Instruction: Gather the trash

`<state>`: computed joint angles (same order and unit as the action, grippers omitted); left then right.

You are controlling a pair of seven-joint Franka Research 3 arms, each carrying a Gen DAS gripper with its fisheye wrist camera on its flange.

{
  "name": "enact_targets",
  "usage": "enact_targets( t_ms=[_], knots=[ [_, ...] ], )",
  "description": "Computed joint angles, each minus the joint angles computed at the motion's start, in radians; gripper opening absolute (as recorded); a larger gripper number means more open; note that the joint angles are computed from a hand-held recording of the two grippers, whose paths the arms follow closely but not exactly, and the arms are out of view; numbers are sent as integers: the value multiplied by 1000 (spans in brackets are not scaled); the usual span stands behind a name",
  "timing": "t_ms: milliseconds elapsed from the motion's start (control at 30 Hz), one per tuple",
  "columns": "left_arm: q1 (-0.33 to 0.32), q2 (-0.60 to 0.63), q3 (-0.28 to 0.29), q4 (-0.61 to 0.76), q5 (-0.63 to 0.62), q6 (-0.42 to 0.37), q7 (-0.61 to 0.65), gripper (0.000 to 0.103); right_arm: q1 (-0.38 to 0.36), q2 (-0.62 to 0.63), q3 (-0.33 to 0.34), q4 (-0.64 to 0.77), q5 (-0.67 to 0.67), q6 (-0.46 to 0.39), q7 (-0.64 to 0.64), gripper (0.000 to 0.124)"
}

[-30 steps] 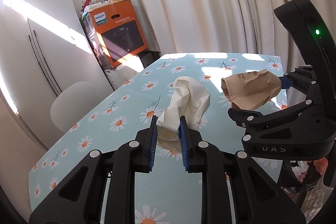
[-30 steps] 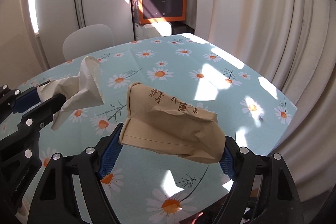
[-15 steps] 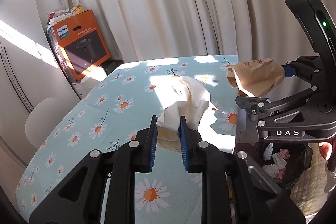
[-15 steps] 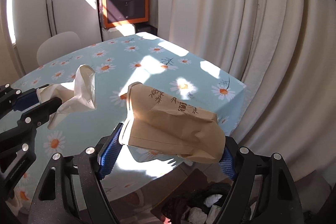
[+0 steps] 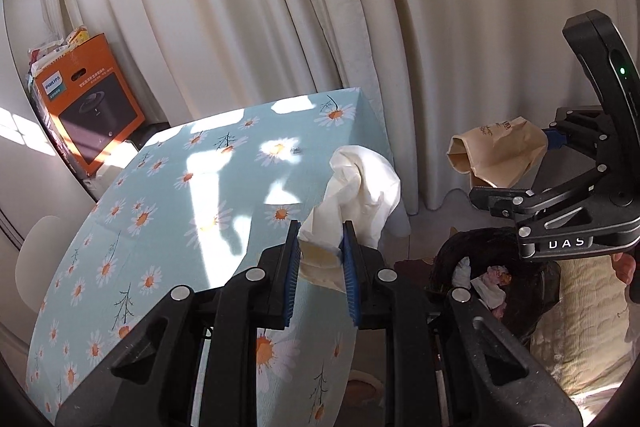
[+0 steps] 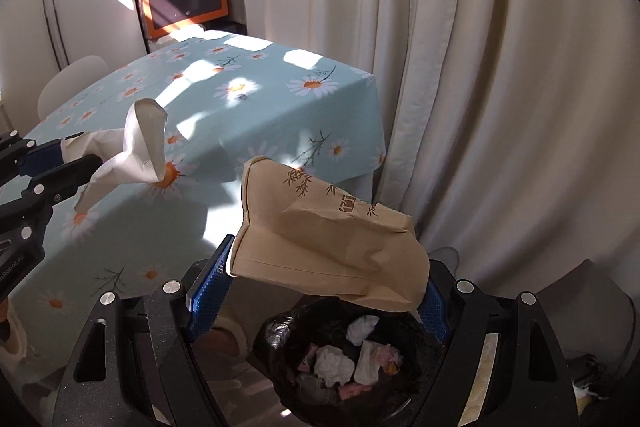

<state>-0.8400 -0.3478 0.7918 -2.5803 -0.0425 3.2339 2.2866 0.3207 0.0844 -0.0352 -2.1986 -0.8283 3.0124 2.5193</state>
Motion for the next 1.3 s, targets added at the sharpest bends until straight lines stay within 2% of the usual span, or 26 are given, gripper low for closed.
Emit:
enact_targets(
  t_ms=[267, 467, 633, 667, 700, 733, 767, 800, 833, 900, 1067, 1100, 1167, 1300],
  knots=[
    [-33, 38, -50, 0, -60, -63, 50, 21, -40, -17, -17, -94, -16, 29, 9, 75],
    [-57, 69, -89, -7, -126, -88, 120, 21, -63, -6, -22, -150, 12, 53, -31, 75],
    [-169, 92, -19, 25, -247, -169, 221, 22, -57, 23, -49, -184, 94, 109, -100, 76],
    [-183, 98, -10, 35, -271, -195, 239, 28, -52, 30, -56, -189, 109, 119, -120, 78],
    [-196, 106, -4, 39, -297, -195, 258, 50, -51, 35, -57, -197, 131, 127, -150, 81],
    [-218, 111, 8, 34, -331, -159, 283, 66, -33, 42, -77, -198, 121, 134, -147, 89],
    [-266, 107, 43, 25, -371, -106, 318, 95, -3, 48, -112, -200, 90, 140, -125, 89],
    [-322, 92, 86, 21, -433, -74, 375, 97, 4, 53, -118, -205, 99, 140, -146, 89],
    [-343, 79, 109, 23, -429, -85, 375, 97, 15, 58, -130, -208, 104, 140, -159, 89],
    [-333, 74, 105, 43, -455, -152, 393, 97, 36, 69, -153, -213, 119, 134, -178, 89],
    [-355, 62, 132, 65, -549, -192, 464, 97, -53, 81, -62, -240, 342, 168, -348, 89],
    [-366, 56, 148, 72, -578, -196, 482, 97, -51, 82, -66, -243, 359, 183, -358, 89],
    [-363, 40, 162, 84, -617, -219, 507, 97, 3, 78, -121, -242, 362, 205, -354, 89],
    [-359, -2, 192, 93, -687, -217, 590, 97, 112, 81, -211, -200, 357, 215, -383, 90]
  ],
)
